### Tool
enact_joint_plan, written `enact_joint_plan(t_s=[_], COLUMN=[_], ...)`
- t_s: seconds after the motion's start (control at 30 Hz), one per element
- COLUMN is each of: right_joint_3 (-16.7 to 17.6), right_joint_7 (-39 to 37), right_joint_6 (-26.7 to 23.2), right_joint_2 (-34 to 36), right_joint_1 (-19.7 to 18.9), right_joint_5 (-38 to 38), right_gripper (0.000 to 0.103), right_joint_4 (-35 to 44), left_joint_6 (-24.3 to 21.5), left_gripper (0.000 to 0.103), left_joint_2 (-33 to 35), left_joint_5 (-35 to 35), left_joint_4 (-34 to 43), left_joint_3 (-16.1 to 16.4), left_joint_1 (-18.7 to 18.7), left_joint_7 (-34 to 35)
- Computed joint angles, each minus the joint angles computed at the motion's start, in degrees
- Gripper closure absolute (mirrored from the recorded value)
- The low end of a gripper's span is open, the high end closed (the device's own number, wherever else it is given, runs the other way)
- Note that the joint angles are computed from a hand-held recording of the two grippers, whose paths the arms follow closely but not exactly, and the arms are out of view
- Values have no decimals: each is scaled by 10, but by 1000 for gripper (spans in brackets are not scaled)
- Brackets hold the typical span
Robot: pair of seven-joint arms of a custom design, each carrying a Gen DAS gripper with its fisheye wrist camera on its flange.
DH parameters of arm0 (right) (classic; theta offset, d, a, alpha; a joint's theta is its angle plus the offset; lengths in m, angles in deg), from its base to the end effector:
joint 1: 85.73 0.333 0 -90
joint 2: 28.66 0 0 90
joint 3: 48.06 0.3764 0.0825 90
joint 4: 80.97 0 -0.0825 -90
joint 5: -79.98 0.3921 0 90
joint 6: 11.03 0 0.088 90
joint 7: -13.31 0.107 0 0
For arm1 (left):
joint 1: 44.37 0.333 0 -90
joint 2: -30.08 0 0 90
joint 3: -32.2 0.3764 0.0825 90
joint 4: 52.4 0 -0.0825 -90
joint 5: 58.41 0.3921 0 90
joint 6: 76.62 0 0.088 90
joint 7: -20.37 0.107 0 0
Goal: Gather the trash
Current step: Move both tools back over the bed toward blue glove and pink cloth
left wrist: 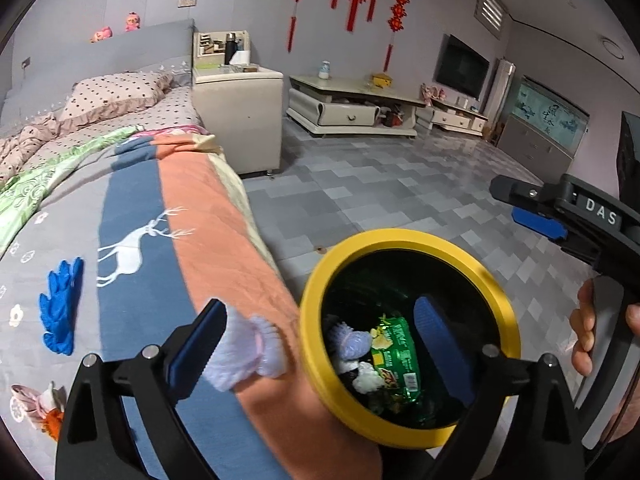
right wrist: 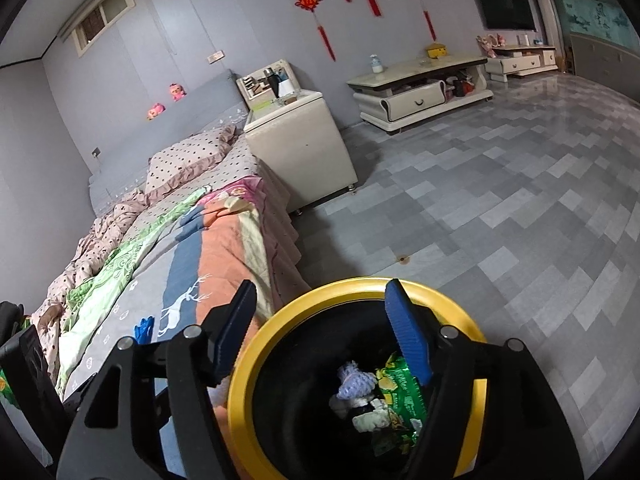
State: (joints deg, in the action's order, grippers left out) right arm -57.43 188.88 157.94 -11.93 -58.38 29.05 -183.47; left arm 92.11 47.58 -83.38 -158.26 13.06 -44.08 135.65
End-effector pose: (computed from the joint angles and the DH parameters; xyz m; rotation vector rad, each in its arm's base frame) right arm 0.6413 0.2765 0.5269 -1.2887 1.8333 -0.5674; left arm 0.6764 -0.1724 0.5103 -1.5161 2.1003 -1.0572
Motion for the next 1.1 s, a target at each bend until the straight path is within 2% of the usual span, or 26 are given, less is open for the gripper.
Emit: enact_joint_plan(t_s=[0.2, 0.53, 0.83, 0.93, 1.1], right_joint_3=[25, 49, 71, 79, 87], right_joint_7=[-54, -193, -325, -365, -417], right_joint_6=[-10, -24, -40, -44, -69], right_joint_2=[14, 69, 129, 145, 191], right_joint_1=[2, 31, 55, 60, 75], right_joint_5=[39, 146, 257, 291, 334], right_gripper=[31, 28, 28, 28, 28], right_joint_4=[28, 119, 206, 227, 299], left_joint_6=[14, 27, 52, 54, 56], left_gripper=[11, 11, 11, 11, 11], left_joint_2=[-20, -51, -63, -62, -58], left_joint_5=[-13, -53, 8, 25, 32], left_joint_4=[-24, -62, -99, -107, -118], left_joint_3=[8, 33, 92, 105, 108], left_joint_1=[20, 60, 70, 83, 115], left_joint_7=[6, 11, -43, -65, -78])
